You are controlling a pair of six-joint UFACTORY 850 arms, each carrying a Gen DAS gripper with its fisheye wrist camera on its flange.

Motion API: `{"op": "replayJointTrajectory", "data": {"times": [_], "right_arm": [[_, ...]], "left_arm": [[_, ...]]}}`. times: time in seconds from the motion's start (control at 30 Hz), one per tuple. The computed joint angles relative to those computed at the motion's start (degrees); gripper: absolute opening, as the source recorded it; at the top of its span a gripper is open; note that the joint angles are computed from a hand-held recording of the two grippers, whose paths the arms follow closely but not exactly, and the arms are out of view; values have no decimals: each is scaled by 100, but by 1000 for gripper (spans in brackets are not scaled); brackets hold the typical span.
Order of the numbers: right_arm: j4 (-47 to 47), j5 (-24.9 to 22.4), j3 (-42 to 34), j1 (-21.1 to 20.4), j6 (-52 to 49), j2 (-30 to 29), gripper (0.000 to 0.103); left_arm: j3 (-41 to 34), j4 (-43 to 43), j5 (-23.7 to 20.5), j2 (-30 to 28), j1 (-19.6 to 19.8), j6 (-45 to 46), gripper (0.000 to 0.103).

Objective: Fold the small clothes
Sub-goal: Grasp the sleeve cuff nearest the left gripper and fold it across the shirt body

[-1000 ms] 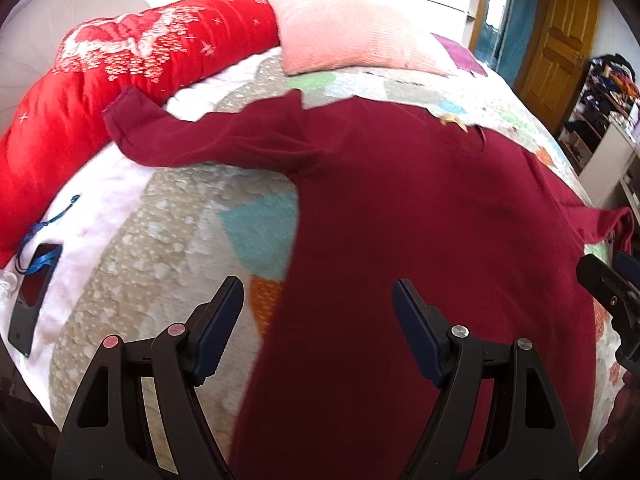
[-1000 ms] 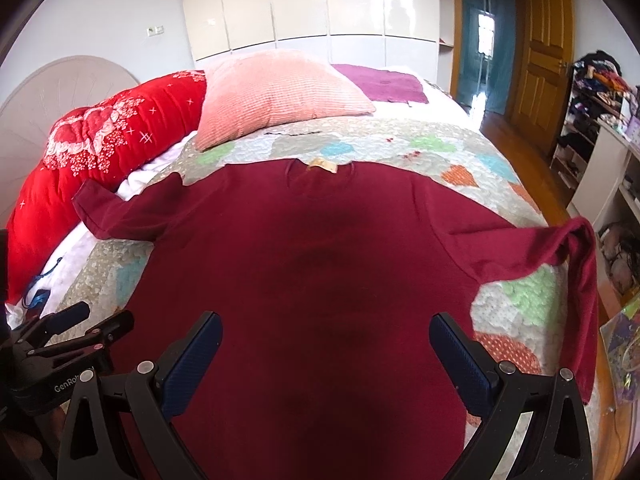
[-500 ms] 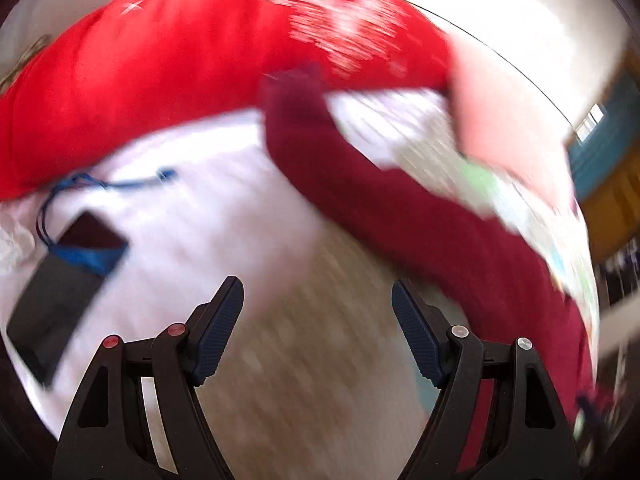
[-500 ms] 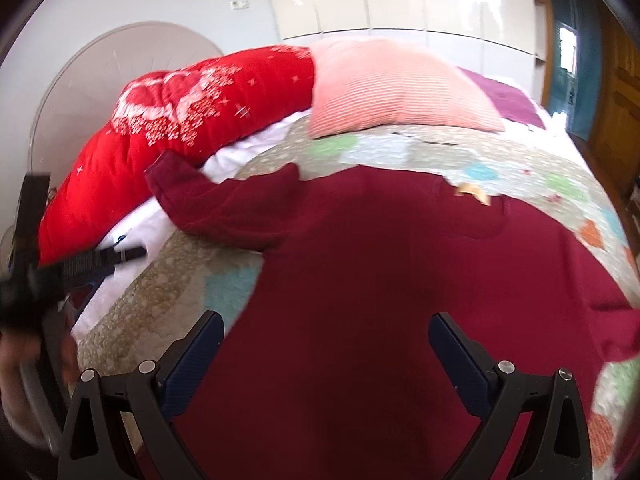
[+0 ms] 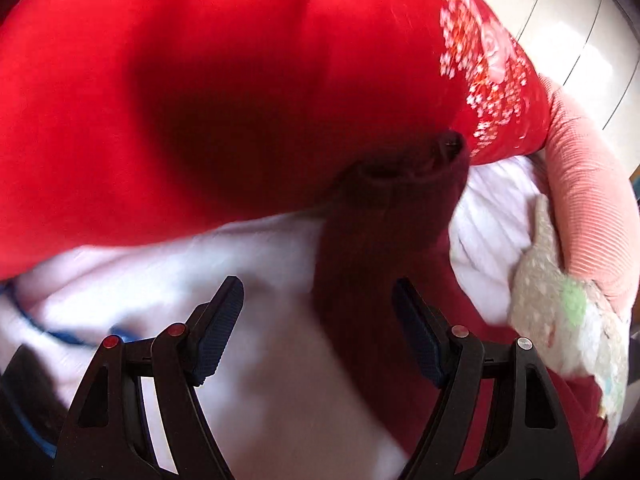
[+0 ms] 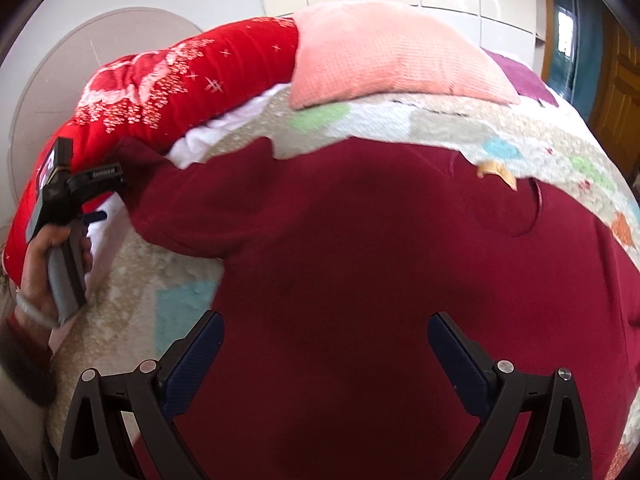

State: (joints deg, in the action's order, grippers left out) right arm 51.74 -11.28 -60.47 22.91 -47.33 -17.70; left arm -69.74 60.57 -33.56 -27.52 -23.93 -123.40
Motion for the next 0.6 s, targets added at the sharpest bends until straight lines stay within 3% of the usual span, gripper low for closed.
{"op": "replayJointTrajectory", "data": {"times": [0.03, 0.1, 0.13, 0.2, 0.27, 0.43, 0.6], "right_arm": [[25, -2, 23, -35, -19, 7, 101], [283, -34, 83, -131, -220, 48, 101], [454, -55, 117, -166, -360, 81, 101], [891, -100, 205, -250, -755, 187, 101], [1280, -98, 313, -326, -1172, 317, 101], [1819, -36, 527, -585, -1733, 589, 101], [1892, 3, 677, -974, -1713, 834, 101]], "left_arm": [[-80, -109, 42, -78, 35, 128, 61], [-185, -274, 88, -170, 61, 476, 28], [-243, -306, 56, -176, 41, 635, 16], [-293, -371, -38, -75, -55, 873, 7], [-174, -18, 91, 228, -217, 661, 5], [-401, 860, -17, 821, -1059, 495, 5], [-1413, 1027, -211, 326, -1938, 1212, 5]]}}
